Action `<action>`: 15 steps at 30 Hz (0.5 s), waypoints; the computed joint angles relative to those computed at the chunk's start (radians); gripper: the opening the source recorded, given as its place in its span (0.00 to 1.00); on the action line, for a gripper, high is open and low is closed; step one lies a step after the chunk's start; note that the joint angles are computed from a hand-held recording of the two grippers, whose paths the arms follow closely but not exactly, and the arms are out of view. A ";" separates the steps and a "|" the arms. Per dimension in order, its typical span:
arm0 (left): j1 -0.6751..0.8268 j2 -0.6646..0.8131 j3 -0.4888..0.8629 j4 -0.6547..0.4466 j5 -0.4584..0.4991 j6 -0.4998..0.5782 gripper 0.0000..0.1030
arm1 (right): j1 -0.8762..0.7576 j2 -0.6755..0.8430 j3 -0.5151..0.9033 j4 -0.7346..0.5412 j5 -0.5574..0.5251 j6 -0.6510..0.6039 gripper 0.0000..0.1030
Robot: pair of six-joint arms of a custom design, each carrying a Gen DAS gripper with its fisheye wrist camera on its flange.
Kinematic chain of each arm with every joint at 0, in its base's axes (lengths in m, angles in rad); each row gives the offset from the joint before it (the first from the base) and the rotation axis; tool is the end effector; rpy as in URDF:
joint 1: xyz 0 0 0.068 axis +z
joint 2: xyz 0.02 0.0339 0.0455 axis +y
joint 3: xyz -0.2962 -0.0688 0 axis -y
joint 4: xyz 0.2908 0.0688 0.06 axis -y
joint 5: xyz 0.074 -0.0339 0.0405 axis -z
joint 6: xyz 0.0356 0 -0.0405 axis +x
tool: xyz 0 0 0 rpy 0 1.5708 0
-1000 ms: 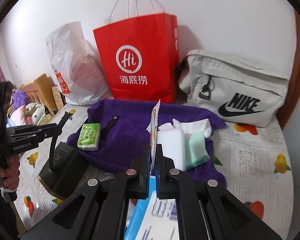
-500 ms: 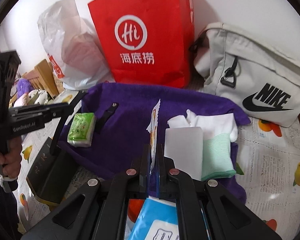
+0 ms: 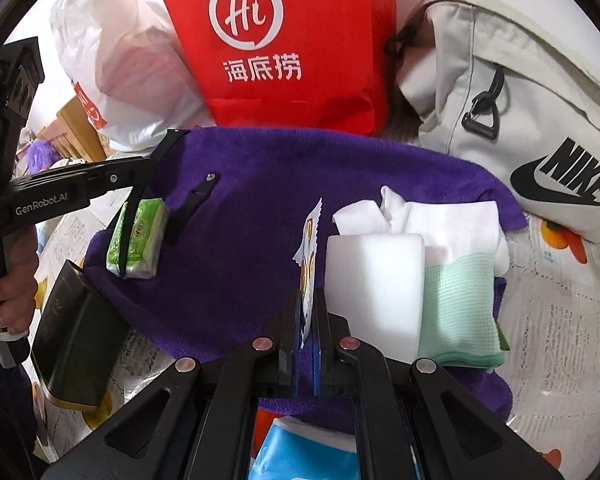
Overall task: Organize soft objects
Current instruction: 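Lay the strap on the towel and the sachet by the sponge, opening both tools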
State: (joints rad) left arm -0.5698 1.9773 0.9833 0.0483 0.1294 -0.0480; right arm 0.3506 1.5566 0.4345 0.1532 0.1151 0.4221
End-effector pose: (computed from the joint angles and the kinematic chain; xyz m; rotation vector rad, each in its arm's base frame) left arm 0.3427 -0.2250 0.0859 0.7105 2.4540 -0.4086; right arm 0.2436 0.0847 0.0835 0.1360 2.5343 0.1614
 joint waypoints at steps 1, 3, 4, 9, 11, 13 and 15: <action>0.000 0.010 0.007 -0.004 -0.001 -0.002 0.19 | 0.001 0.005 0.002 0.000 -0.001 -0.001 0.05; -0.002 0.027 0.021 -0.016 -0.003 -0.003 0.19 | 0.011 0.005 0.001 -0.003 0.008 0.002 0.06; -0.003 0.035 0.027 -0.022 -0.008 -0.006 0.19 | 0.015 0.000 0.000 -0.007 0.010 0.001 0.08; -0.001 0.051 0.037 -0.032 -0.004 -0.004 0.19 | 0.048 -0.047 -0.018 -0.021 0.052 -0.004 0.30; -0.001 0.050 0.038 -0.038 -0.003 -0.004 0.19 | 0.075 -0.087 -0.033 -0.030 0.083 0.001 0.31; -0.005 0.049 0.039 -0.044 -0.012 -0.005 0.20 | 0.096 -0.119 -0.040 -0.049 0.118 0.005 0.32; -0.008 0.044 0.034 -0.040 -0.017 -0.005 0.20 | 0.116 -0.157 -0.049 -0.070 0.148 0.012 0.37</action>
